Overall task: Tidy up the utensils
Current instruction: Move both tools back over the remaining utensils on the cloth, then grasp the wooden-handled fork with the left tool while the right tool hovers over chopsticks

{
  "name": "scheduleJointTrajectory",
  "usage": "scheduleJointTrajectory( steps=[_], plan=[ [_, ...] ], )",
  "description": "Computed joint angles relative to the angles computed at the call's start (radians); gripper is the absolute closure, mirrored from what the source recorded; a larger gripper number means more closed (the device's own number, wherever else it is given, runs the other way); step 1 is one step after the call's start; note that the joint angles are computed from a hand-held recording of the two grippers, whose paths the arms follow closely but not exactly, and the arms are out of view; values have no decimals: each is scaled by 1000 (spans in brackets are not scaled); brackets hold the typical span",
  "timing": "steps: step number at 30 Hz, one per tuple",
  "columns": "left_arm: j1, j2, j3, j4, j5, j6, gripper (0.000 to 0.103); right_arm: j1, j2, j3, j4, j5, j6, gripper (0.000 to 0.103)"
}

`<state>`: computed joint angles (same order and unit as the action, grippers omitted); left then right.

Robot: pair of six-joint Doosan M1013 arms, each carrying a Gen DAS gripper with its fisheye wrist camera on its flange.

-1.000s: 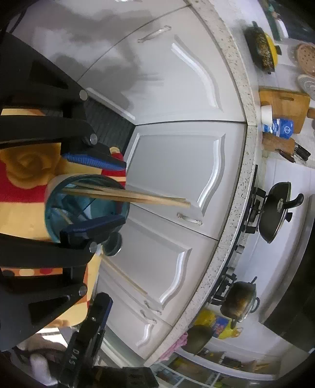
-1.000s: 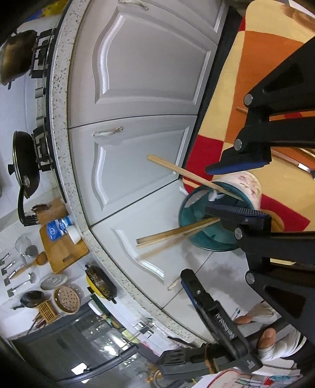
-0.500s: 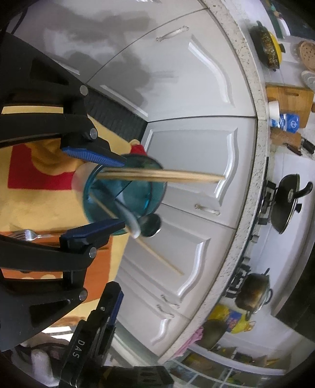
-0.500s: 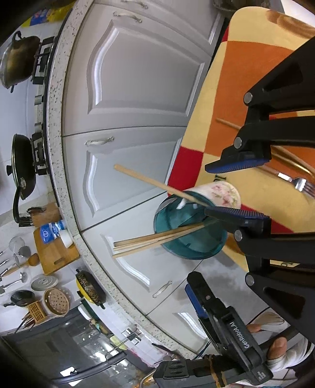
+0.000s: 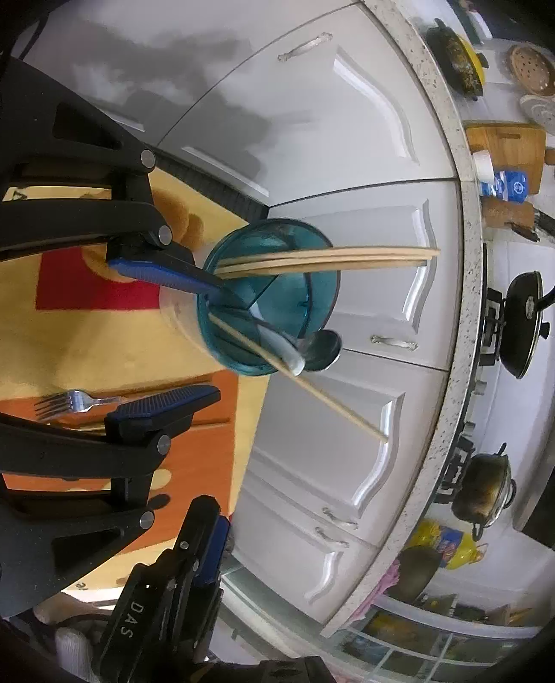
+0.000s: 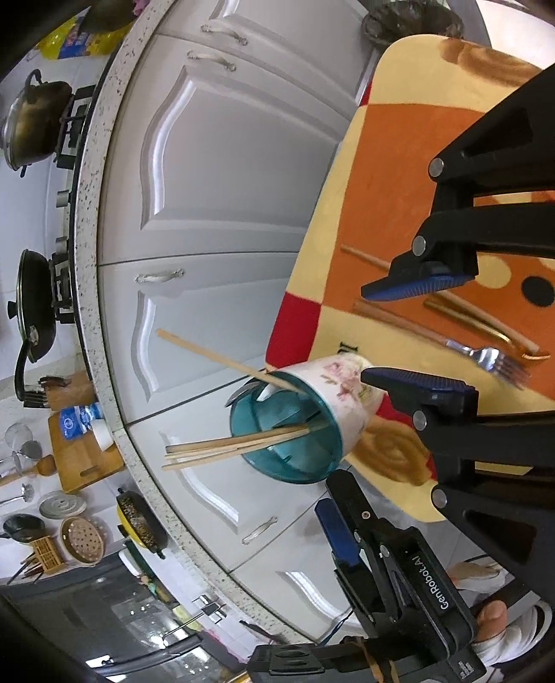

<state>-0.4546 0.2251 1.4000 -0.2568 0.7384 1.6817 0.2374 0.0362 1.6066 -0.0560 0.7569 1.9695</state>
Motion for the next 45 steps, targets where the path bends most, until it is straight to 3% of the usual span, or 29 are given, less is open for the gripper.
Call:
scheduleJointTrajectory(
  steps=[18,27,37,45],
  plan=[
    [-27,-1,21,12,26,12,59,-10,-27,65,-6,34,27,69],
    [0,11,25,-54,62,37,59,-13,-18,75,0,51,23,66],
    [11,34,36,-81,137,57,59,-51,36,91,93,67,-25,66],
    [5,58,14,-87,162,62,59,-103,117,44,209,62,-51,75]
  ],
)
